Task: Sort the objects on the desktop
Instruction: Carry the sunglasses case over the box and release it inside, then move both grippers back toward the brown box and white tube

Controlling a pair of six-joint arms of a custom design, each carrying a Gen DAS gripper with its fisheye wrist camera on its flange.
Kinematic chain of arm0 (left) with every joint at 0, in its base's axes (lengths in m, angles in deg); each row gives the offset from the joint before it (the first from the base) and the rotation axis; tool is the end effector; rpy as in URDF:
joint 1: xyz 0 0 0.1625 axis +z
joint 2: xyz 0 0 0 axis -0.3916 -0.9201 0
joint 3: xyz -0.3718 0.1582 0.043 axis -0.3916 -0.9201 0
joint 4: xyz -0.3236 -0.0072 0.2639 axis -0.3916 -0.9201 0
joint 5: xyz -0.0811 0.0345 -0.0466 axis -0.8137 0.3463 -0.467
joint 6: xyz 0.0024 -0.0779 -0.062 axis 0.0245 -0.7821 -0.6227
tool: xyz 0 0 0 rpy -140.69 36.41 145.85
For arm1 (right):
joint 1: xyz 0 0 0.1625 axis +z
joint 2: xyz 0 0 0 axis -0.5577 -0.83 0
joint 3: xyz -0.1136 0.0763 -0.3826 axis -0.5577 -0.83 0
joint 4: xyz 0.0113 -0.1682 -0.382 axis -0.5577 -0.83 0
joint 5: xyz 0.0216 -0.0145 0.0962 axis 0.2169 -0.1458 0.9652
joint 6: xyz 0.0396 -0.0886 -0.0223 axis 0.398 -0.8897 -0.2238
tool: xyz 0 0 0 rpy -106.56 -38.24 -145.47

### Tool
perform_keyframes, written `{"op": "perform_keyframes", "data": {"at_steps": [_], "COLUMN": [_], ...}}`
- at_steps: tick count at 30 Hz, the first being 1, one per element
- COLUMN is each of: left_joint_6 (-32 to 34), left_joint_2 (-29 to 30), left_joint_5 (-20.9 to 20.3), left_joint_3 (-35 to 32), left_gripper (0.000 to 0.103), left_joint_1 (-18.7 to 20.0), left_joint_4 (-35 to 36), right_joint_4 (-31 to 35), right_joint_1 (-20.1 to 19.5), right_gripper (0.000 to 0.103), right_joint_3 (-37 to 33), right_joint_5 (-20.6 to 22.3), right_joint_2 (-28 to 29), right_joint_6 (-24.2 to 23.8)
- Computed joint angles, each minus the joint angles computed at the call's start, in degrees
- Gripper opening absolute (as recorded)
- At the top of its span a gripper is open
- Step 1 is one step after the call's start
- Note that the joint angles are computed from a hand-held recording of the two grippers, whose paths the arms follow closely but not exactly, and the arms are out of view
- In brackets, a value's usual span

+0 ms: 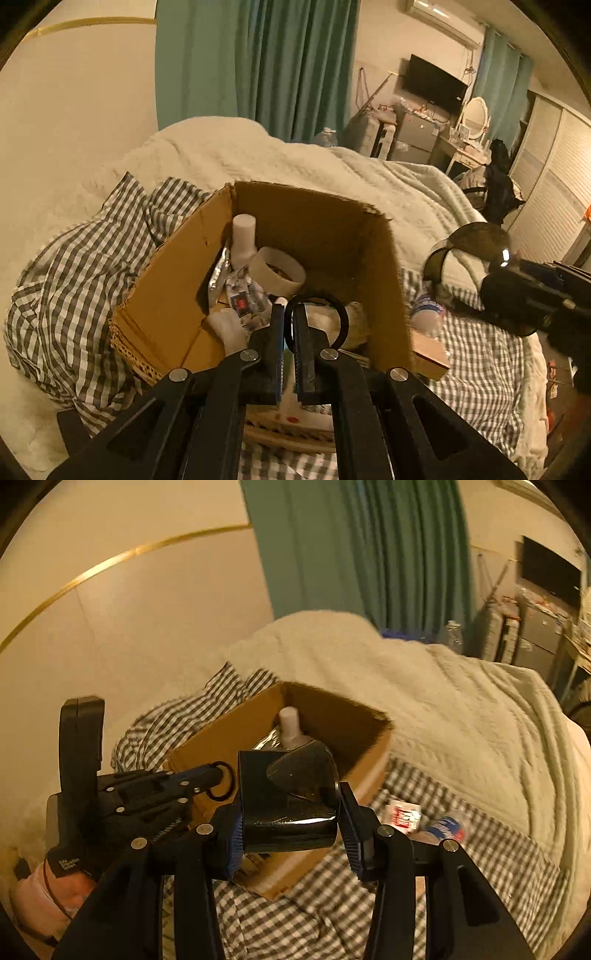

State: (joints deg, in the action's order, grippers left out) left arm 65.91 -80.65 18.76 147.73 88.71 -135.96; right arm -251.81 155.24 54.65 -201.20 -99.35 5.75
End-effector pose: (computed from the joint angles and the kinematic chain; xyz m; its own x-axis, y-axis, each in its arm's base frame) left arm 0.0032 -0.5338 0.4318 -0.6915 -0.4856 -0.5349 0.1779 0.6031 -0.7776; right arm 0.3928 -0.5401 0.0363 -0.5484 -0.1588 0.8210 -0.6955 0.6317 -0.3424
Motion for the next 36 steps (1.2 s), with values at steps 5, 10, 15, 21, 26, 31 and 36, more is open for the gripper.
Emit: {"op": "perform_keyframes", "data": {"at_steps": [5, 10, 15, 21, 26, 31, 36], "left_joint_6": [0.10, -9.64, -11.20, -11.29, -11.09, -12.61, -12.59], "left_joint_2": [1.75, 1.56, 2.15, 3.13, 4.12, 6.68, 11.20], "left_joint_5": [-1.02, 0.70, 0.64, 0.99, -0.50, -1.68, -3.30], "left_joint_3": [-2.47, -3.70, -4.40, -3.21, -0.35, 1.38, 1.51], "left_gripper": [0.009, 0.086, 0.087, 0.091, 0.097, 0.099, 0.099], "left_joint_1": [2.52, 3.50, 2.35, -1.84, -6.49, -9.35, -9.26], "left_joint_4": [-0.71, 6.93, 9.10, 10.57, 7.72, 9.17, 7.93], "right_joint_4": [4.54, 3.73, 2.54, -2.23, -5.93, -10.79, -13.03], "right_joint_1": [-1.29, -2.74, -3.71, -4.05, -3.79, -2.63, -3.47], "right_gripper": [0.052, 0.066, 0.066, 0.066, 0.066, 0.066, 0.066], "right_joint_3": [-4.96, -4.55, -2.24, 7.42, 16.12, 22.89, 29.57], "right_joint_5": [-0.18, 2.00, 1.64, -1.10, -5.10, -7.70, -6.50], "right_joint_2": [3.05, 1.85, -0.97, -8.16, -14.12, -17.91, -22.25], "right_joint_6": [-1.24, -0.53, 1.18, 5.53, 9.69, 8.73, 9.28]}}
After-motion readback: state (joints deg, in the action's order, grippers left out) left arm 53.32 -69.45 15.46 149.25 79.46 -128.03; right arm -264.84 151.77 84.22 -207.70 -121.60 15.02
